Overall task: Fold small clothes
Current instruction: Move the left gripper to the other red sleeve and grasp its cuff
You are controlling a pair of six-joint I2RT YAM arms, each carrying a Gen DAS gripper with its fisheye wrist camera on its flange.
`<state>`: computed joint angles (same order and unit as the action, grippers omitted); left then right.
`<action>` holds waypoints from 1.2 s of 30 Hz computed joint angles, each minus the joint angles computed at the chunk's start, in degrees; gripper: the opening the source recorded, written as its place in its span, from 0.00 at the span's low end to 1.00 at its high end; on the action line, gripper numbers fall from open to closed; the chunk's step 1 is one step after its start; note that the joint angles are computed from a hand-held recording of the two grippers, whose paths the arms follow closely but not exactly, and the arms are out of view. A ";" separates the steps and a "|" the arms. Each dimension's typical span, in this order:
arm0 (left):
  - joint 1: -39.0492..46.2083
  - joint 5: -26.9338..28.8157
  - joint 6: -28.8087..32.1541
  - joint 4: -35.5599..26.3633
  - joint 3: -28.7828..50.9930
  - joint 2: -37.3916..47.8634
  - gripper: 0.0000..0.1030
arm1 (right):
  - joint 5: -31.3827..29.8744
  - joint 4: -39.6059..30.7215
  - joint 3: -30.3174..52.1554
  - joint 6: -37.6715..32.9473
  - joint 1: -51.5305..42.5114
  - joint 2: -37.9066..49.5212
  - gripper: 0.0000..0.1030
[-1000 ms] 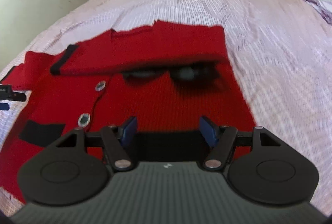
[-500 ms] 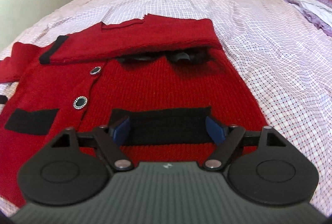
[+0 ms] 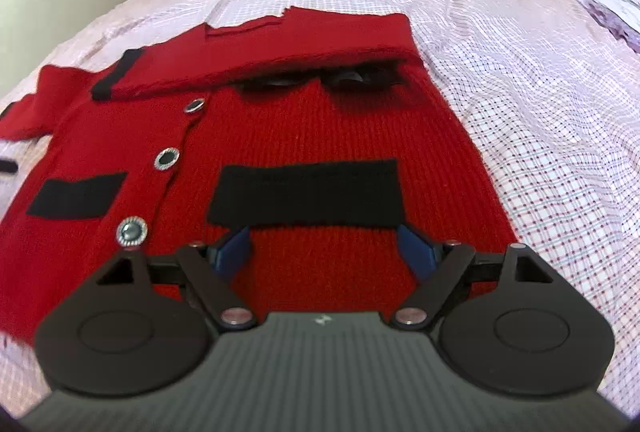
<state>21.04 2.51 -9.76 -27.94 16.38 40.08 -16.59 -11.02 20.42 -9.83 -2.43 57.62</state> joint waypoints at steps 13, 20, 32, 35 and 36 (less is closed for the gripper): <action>22.86 21.54 -0.60 13.67 6.03 19.18 1.00 | 2.48 0.47 0.66 4.94 2.07 0.86 0.80; 17.19 16.50 -5.49 24.17 5.03 24.75 1.00 | 4.98 3.19 -0.84 6.31 4.35 0.73 0.82; 13.88 13.41 -16.43 34.94 10.58 38.32 1.00 | 7.97 8.02 -4.04 10.89 6.65 -0.88 0.83; 13.06 12.07 -18.80 39.16 10.99 41.26 1.00 | 7.97 8.84 -4.21 11.11 6.86 -0.46 0.85; 12.39 10.64 -19.30 40.08 11.21 42.02 1.00 | 7.71 8.98 -4.14 11.21 6.69 -0.24 0.86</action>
